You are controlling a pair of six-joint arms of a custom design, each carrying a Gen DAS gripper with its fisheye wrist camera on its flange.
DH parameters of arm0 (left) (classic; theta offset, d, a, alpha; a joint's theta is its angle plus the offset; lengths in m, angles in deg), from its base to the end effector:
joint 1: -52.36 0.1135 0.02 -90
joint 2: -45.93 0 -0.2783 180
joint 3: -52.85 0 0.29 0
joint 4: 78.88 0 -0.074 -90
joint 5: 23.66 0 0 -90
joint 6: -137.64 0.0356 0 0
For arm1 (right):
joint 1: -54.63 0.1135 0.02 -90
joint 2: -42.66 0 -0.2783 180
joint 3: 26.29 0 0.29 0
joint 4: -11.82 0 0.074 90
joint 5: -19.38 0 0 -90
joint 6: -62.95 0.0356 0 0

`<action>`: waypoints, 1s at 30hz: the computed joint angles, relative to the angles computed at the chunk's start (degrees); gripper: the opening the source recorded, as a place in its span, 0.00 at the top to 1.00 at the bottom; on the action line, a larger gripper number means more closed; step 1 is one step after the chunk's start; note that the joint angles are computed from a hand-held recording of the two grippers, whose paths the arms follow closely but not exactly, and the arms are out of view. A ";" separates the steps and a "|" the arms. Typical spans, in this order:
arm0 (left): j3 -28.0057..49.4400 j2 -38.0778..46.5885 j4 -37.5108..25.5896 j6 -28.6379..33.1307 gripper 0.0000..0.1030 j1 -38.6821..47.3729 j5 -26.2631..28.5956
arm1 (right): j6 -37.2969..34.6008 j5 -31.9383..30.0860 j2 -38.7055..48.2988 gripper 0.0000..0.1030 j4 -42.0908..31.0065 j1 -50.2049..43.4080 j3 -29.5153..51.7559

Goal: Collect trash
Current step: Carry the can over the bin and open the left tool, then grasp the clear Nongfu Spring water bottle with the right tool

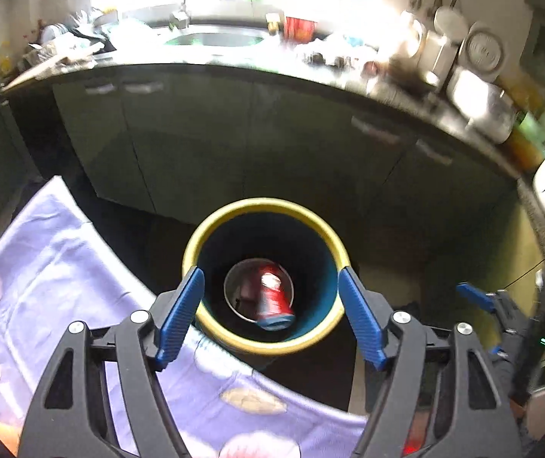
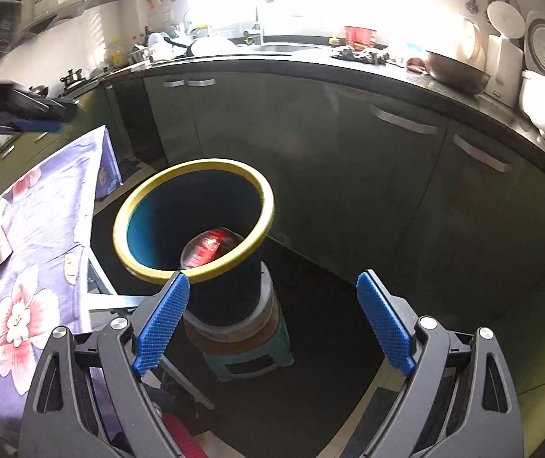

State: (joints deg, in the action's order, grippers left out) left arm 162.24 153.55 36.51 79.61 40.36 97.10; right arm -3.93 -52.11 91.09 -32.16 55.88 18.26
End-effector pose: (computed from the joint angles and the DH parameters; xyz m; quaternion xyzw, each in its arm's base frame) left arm 0.4284 -0.1097 0.2946 0.4086 0.8458 -0.2146 0.2677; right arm 0.1972 -0.0070 0.2222 0.2315 0.8933 -0.0718 0.3785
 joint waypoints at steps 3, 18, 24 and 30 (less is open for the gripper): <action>-3.68 -5.89 -0.98 1.62 0.30 6.20 5.50 | 0.79 1.17 1.39 0.14 -0.02 3.16 1.36; -8.94 -10.17 -6.25 16.76 0.21 46.91 17.89 | 1.05 0.19 27.24 0.14 7.34 25.48 19.07; -6.90 -4.71 -4.57 17.77 0.21 56.41 17.99 | 3.03 -5.48 38.38 0.14 10.75 32.77 30.58; -4.96 -1.36 -2.67 18.65 0.21 60.15 18.22 | 7.80 -3.83 48.54 0.11 13.59 41.00 41.46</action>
State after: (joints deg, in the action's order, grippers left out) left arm 157.29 152.20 33.84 98.26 100.51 115.33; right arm 3.87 -55.94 139.63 -18.57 96.88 59.72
